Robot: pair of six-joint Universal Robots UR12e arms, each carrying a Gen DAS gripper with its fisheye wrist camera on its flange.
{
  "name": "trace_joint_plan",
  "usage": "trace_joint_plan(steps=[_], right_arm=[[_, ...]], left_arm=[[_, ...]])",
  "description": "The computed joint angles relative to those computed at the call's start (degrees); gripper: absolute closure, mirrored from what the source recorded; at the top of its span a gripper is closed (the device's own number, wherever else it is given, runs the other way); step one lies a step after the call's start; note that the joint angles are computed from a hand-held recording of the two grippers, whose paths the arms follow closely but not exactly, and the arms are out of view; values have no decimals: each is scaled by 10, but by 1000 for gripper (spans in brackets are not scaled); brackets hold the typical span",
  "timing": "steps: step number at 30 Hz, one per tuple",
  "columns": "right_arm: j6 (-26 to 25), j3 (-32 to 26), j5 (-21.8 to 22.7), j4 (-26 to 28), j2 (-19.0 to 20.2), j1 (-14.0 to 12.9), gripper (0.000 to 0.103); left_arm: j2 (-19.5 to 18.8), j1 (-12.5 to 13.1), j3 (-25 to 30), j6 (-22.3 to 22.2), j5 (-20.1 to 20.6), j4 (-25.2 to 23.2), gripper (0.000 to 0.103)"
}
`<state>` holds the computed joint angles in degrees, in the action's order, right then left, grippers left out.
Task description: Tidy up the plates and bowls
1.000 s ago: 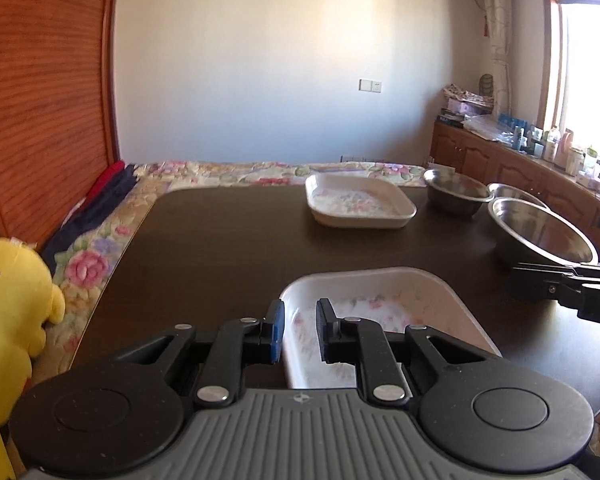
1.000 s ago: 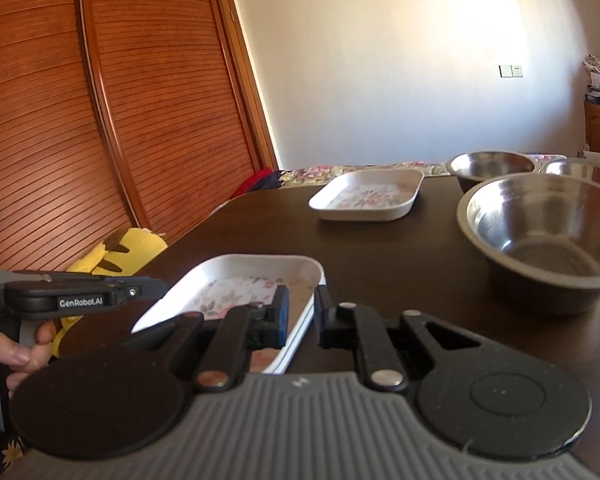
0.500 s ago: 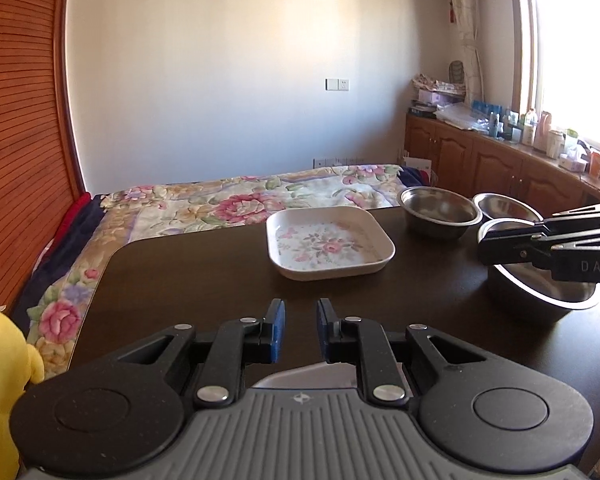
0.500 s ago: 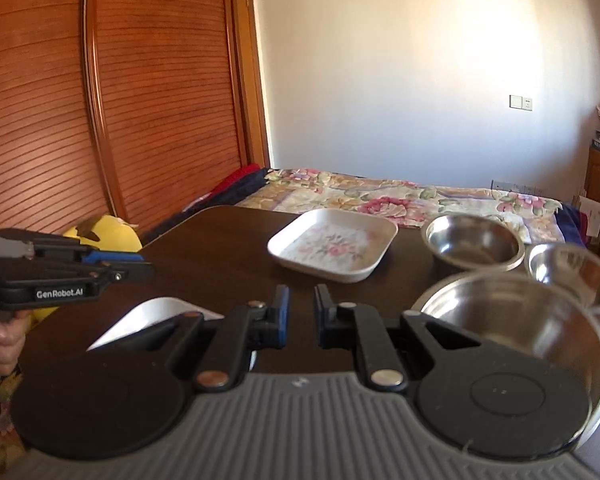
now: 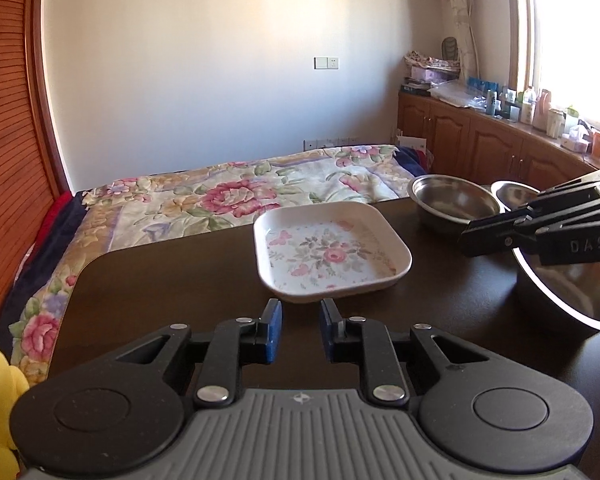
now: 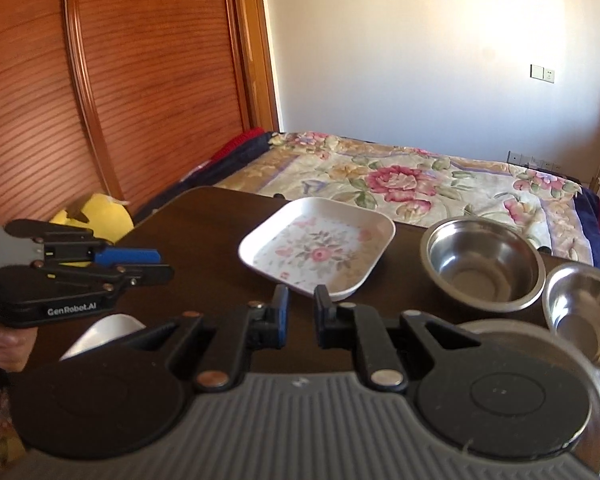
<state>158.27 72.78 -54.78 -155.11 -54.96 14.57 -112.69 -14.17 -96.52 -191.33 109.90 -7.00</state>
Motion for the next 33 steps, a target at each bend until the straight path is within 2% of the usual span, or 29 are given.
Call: trace_joint_plan(steps=[4,9,10,11,13,16,26,33], right_arm=[[-12,-23,-8,27,11,2,88],[-30,-58,-26,66,27,7,87],[-35,-65,-32,74,31,9,85],[-39,-73,-36,82,35,9,76],[-44,-88,-41,97,43,11,66],[-66,-114,-52,127,55,15,65],[-96,-195,-103,209,95,24,65],[-107,-245,-126,263,120,29,65]], left_arm=[[-11,6,16,7,-10,-5,78],[-24,15,32,13,-19,-16,68],[-26,16,35,13,-19,-19,63],[-28,18,37,12,-19,-20,58],[-32,22,41,13,-24,-25,56],[-38,28,50,13,-25,-37,53],[-54,43,69,9,-35,-63,53],[-59,50,78,6,-54,-74,62]])
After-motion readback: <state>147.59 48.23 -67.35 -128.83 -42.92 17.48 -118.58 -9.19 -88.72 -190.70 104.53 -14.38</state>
